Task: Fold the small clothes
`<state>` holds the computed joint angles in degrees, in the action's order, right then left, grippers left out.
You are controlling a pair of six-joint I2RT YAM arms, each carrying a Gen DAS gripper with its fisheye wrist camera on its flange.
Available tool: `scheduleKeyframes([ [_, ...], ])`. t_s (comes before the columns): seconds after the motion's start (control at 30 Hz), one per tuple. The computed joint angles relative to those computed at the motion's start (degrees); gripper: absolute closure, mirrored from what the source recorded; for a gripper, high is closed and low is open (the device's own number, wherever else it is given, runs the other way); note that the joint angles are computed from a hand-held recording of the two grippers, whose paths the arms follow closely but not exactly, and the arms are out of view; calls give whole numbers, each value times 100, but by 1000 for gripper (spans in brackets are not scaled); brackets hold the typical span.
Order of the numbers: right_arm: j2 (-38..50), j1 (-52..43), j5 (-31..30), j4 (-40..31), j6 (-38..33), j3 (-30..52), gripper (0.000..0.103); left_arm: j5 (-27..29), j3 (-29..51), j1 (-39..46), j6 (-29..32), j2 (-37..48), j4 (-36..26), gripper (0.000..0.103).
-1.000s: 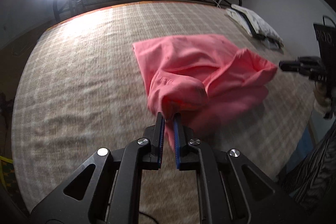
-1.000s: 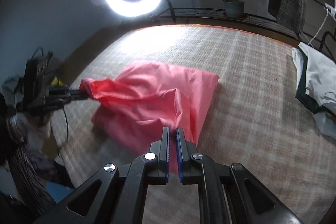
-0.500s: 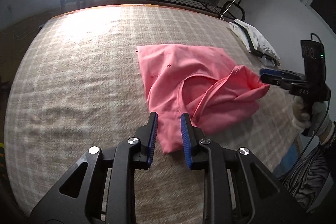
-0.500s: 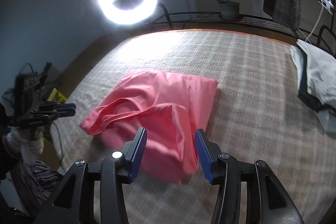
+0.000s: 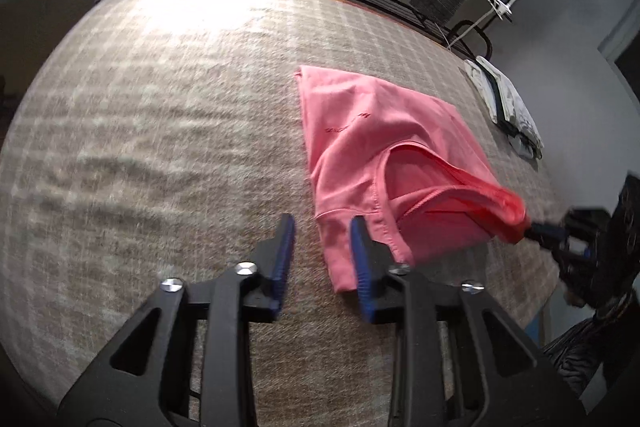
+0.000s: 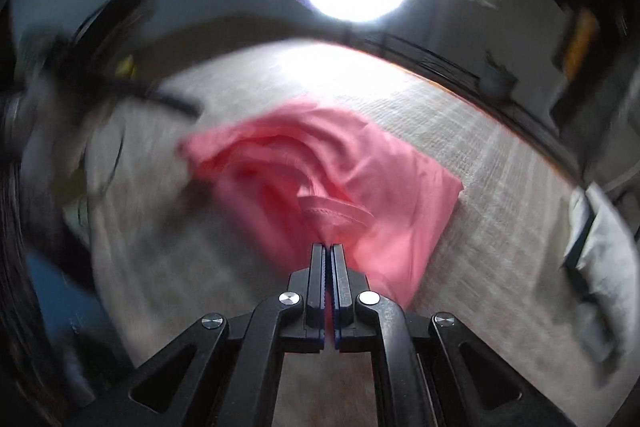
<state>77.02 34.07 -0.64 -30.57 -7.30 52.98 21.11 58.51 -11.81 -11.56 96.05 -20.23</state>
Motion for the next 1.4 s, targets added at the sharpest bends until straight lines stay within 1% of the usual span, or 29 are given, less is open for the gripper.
scheduleKeyframes([
  [0.03,-91,25,-9,-155,-75,-49,103,56,-29,52,-100,17,25,61],
  [0.07,-207,-13,-87,-289,-111,-122,103,124,-29,89,-155,51,11,61],
  [0.1,-328,-102,-223,-406,-105,-183,100,182,-11,116,-187,91,-30,61],
  [0.13,-479,-242,-353,-475,7,-249,82,199,-3,119,-212,111,-59,59],
  [0.17,-586,-407,-480,-502,132,-278,71,246,-17,129,-249,134,-66,55],
  [0.2,-694,-651,-741,-457,324,-313,61,312,-35,140,-288,155,-58,53],
  [0.3,-699,-1608,-1831,-144,1459,-467,60,729,-4,190,-517,408,-104,51],
  [0.33,-583,-1781,-1981,-106,1773,-496,56,893,8,209,-620,514,-107,51],
  [0.4,-253,-2152,-2404,39,2340,-607,55,1097,8,207,-802,663,-89,51],
  [0.5,218,-2436,-3131,344,2850,-809,56,1281,-32,155,-878,719,0,51],
  [0.53,365,-2440,-3329,495,2953,-857,59,1305,-35,118,-842,709,24,64],
  [0.57,432,-2411,-3425,610,3002,-882,61,1278,14,73,-772,723,-19,93],
  [0.6,497,-2376,-3519,714,3039,-878,78,1190,81,16,-698,721,-110,100],
  [0.63,553,-2350,-3625,829,3068,-882,96,1209,82,26,-708,664,-111,100],
  [0.67,553,-2312,-3699,880,3121,-878,101,1318,45,56,-762,593,-75,100],
  [0.77,155,-2443,-3872,1041,3351,-935,103,1868,-164,299,-857,196,43,100],
  [0.83,-193,-2710,-4180,1168,3441,-1000,103,1843,-208,356,-670,154,-33,100],
  [0.87,-321,-2835,-4261,1202,3444,-1049,103,1679,-200,347,-553,220,-126,100],
  [0.9,-360,-2899,-4252,1197,3452,-1087,103,1468,-183,300,-471,371,-209,100],
  [0.93,-304,-2911,-4181,1111,3408,-1107,103,1401,-185,280,-445,474,-237,100],
  [1.0,-25,-2720,-3883,981,3337,-1143,103,1191,-203,214,-394,574,-268,100],
  [1.1,269,-2408,-3520,738,3148,-1030,103,820,-239,114,-200,371,-344,99],
  [1.17,342,-2269,-3311,492,2947,-854,101,700,-246,106,-164,274,-405,98],
  [1.2,331,-2218,-3239,338,2830,-771,99,639,-152,123,-127,287,-534,95],
  [1.27,444,-2094,-3108,-35,2622,-510,89,513,-91,137,-130,190,-662,78],
  [1.3,475,-2034,-2946,-104,2558,-422,83,454,-124,151,-145,54,-644,75],
  [1.33,471,-1877,-2680,-100,2588,-323,81,445,-135,213,-104,-45,-654,71],
  [1.37,481,-1840,-2541,-155,2515,-185,80,427,-135,226,-103,-150,-612,70],
  [1.4,413,-1907,-2538,-110,2432,-201,75,373,-110,233,-97,-211,-553,70],
])
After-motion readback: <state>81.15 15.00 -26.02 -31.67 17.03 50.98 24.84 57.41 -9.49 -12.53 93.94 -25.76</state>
